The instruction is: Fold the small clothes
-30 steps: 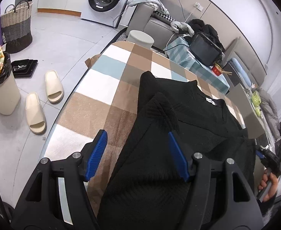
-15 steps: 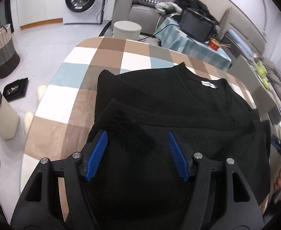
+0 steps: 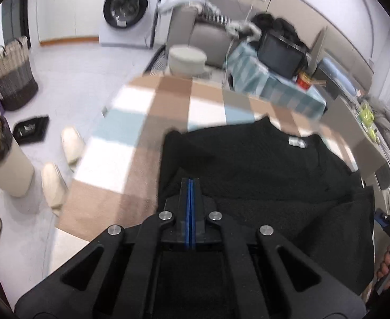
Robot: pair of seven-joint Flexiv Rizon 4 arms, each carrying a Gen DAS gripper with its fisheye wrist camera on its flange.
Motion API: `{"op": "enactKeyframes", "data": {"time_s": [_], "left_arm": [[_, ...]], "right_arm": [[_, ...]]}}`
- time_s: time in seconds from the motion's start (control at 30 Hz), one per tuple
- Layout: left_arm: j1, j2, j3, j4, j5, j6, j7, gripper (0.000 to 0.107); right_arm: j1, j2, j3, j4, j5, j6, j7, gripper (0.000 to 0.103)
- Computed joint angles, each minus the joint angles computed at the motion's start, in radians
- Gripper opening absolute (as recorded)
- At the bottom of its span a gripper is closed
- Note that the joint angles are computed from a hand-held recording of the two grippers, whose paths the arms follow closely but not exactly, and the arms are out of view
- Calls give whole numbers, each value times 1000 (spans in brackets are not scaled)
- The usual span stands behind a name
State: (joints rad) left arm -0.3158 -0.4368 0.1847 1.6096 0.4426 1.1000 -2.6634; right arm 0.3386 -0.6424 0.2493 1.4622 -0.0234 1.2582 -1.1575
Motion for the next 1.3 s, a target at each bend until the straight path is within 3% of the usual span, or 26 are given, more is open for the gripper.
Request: {"op": "enactKeyframes", "data": {"time_s": [0.13,0.27,0.4,0.47,0.63,0.7,0.77,0.83,1.07,1.3], "left_arm": [[42,-1,-61,5,-87,-31,115,3],[53,-62,-89,-35,-183,-70,176,36],[20,-121,-51,-106,-192,-121,146,52],[27,-139,-61,-131,-213,-140,165,64],[-32,-198,-22,-278,-134,-340,180,64],[-47,-193,-13,-276,-92,-338,163,52],[-52,-175,-8,-259,-60,-337,154,13],[-27,-139,-26,-194,-65,-261,153,6],[-16,-24,-24,-49,-18,-38,93,5],[94,34,-98,116,-214,252,191,5]], "right_arm": [[-1,3,6,3,5,0,-5,46],[-2,7,12,9,10,8,-13,46],[0,16,12,24,11,10,-20,46],[3,23,6,32,6,8,-18,46],[5,28,1,44,3,16,-11,46],[0,31,8,51,8,23,-14,46],[-6,33,15,57,14,30,-18,46],[-12,34,24,62,21,37,-25,46],[-17,33,34,65,31,45,-37,47],[-12,40,24,73,27,48,-27,47]]}}
